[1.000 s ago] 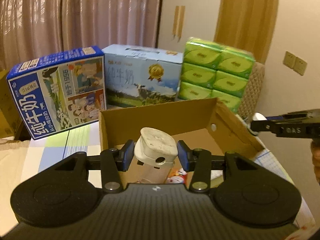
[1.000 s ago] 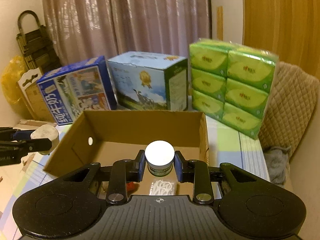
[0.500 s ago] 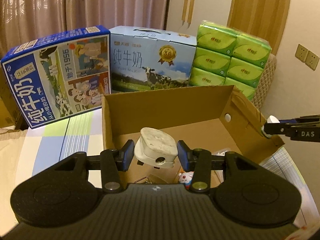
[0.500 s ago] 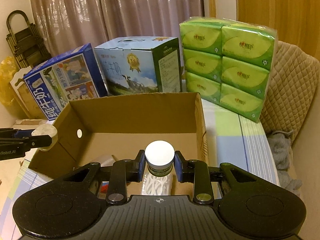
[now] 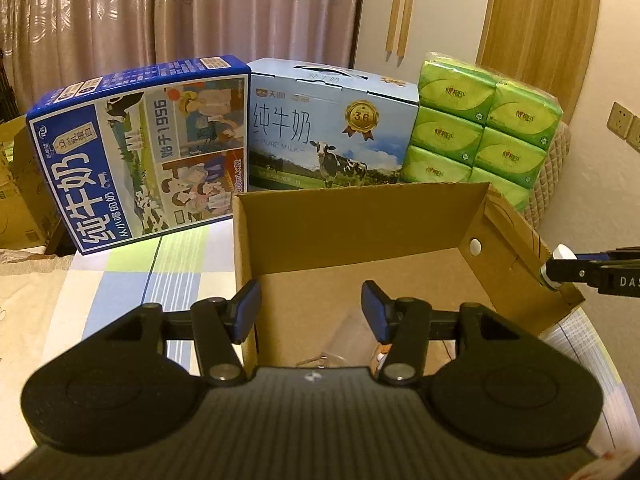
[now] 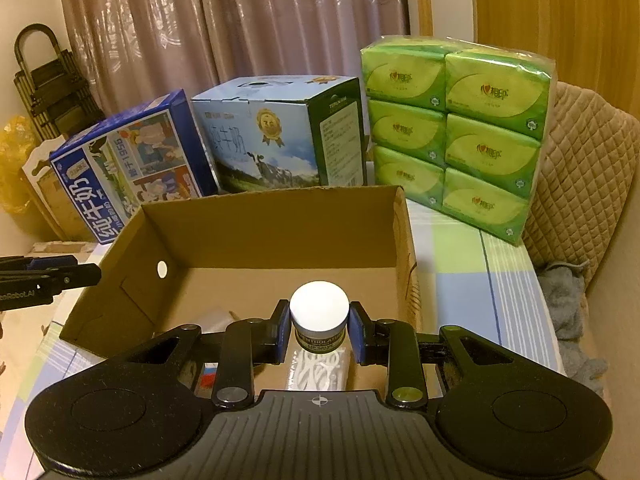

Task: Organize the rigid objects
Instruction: 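Lower the white plug into the box and open the left gripper, then lower the white cream jar into the box and open the right gripper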

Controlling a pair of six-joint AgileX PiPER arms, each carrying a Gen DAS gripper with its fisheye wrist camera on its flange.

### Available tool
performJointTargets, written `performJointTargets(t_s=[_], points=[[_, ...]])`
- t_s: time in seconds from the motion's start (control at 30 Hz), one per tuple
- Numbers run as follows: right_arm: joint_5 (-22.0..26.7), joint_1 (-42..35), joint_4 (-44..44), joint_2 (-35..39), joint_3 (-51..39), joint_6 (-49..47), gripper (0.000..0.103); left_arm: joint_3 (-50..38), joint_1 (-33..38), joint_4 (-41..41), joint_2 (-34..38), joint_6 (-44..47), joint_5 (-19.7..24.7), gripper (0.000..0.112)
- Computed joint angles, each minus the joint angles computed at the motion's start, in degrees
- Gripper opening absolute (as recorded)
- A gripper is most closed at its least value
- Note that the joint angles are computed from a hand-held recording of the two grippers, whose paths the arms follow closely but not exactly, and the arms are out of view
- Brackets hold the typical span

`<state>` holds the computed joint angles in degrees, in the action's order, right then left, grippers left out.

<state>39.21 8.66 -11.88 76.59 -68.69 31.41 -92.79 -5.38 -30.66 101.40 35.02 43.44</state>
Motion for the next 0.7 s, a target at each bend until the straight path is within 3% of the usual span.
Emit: performJointTargets(t_s=[0.7], points=[[-0.5, -0.1, 0.5, 0.2, 0.6, 0.2, 0.027, 1.4, 0.5, -1.2, -0.5, 1.7, 0.6, 0.05]])
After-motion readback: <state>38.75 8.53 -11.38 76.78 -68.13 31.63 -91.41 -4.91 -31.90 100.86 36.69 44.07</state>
